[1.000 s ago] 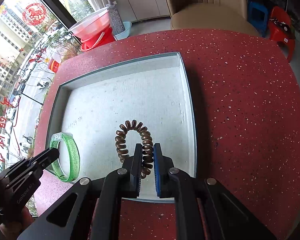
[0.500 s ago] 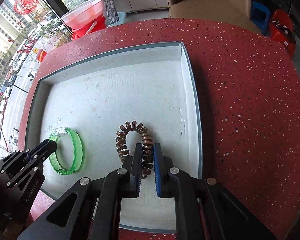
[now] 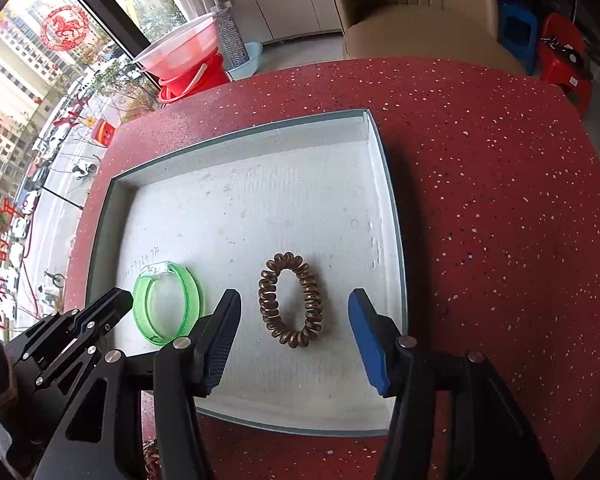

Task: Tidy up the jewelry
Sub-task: 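Carry both items into the white tray and open both tools, then grasp the yellow sunflower cord tie with the right tool while the left grasps the braided bracelet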

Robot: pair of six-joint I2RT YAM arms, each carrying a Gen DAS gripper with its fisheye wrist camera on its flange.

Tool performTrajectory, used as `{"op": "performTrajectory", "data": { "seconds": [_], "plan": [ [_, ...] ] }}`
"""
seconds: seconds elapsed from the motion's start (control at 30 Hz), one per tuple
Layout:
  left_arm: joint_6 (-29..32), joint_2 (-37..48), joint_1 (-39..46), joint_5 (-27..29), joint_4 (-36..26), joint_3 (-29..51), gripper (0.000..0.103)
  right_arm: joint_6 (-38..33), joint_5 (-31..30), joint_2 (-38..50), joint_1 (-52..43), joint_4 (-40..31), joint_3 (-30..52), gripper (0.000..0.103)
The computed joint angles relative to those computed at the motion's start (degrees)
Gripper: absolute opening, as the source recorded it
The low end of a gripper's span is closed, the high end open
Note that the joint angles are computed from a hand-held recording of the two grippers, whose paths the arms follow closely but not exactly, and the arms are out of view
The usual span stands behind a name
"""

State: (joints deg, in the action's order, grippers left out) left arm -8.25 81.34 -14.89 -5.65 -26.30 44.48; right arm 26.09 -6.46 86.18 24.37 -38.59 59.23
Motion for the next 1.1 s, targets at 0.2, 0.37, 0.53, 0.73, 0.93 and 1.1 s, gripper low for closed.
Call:
{"op": "performTrajectory", "data": {
  "seconds": [0.2, 0.37, 0.53, 0.73, 0.93, 1.1],
  "plan": [
    [-0.99, -6.87, 0.09, 1.48, -3.58, -2.74, 0.025, 3.51, -0.47, -8.04, 1.39, -1.39, -3.87, 0.072],
    [-2.22, -13.01, 0.28, 0.69, -7.85, -6.13, 0.025, 8.71, 0.81, -14.80, 4.95, -2.78, -7.56, 0.079],
    [-2.67, -19.67, 0.88, 1.73, -12.79, -9.43, 0.103, 13.68, 2.30, -21.48, 9.50, -5.28, -11.35, 0.079],
    [-2.89, -27.05, 1.85, 2.51, -15.71, -13.57, 0.103, 21.14, 5.28, -29.27, 15.66, -8.22, -16.10, 0.088],
    [-3.27, -32.61, 5.35, 0.96, -20.26, -16.71, 0.103, 29.23, 7.48, -37.67, 21.30, -12.04, -21.08, 0.089],
    [1.19, -34.37, 10.47, 3.94, -23.67, -19.84, 0.103, 35.97, 9.52, -42.02, 26.25, -13.40, -23.84, 0.089]
  ]
}}
